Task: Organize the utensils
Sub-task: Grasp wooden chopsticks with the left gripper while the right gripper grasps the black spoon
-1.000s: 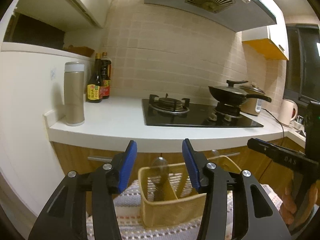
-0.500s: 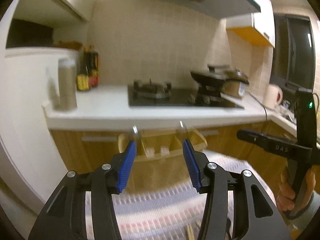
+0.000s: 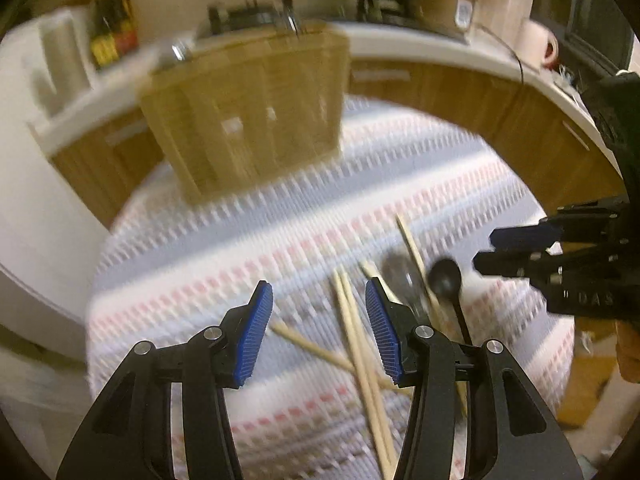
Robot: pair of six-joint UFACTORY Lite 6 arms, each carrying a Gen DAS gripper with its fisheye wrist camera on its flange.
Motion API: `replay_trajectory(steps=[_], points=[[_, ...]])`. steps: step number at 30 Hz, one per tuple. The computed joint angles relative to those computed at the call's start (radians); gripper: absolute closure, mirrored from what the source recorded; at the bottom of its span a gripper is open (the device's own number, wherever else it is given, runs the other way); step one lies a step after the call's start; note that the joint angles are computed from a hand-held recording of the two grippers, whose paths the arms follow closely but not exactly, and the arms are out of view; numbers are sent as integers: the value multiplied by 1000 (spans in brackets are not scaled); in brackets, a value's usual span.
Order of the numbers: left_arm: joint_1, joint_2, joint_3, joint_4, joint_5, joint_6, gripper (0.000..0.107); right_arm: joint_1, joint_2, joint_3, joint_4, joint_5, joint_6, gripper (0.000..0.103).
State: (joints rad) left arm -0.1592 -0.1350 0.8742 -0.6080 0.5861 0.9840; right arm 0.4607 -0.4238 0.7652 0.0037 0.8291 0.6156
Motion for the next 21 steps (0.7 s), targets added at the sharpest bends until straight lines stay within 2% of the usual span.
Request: replay_trajectory(steps=[5, 9, 14, 16, 21], points=[[3, 49, -31, 13, 18, -2, 60, 39, 73, -1, 24, -8, 19, 72], [1, 88, -26, 21, 32, -21, 60, 1, 132, -15, 87, -23, -24, 73], [-57, 147, 4, 90, -23, -127, 62, 2, 161, -9, 68, -37, 2, 74], [-86, 162, 17, 134, -38, -183, 62, -2, 197, 13, 63, -41, -5, 78], [-142, 189, 29, 224, -77, -283, 64, 41, 293, 51, 39, -77, 33, 79]])
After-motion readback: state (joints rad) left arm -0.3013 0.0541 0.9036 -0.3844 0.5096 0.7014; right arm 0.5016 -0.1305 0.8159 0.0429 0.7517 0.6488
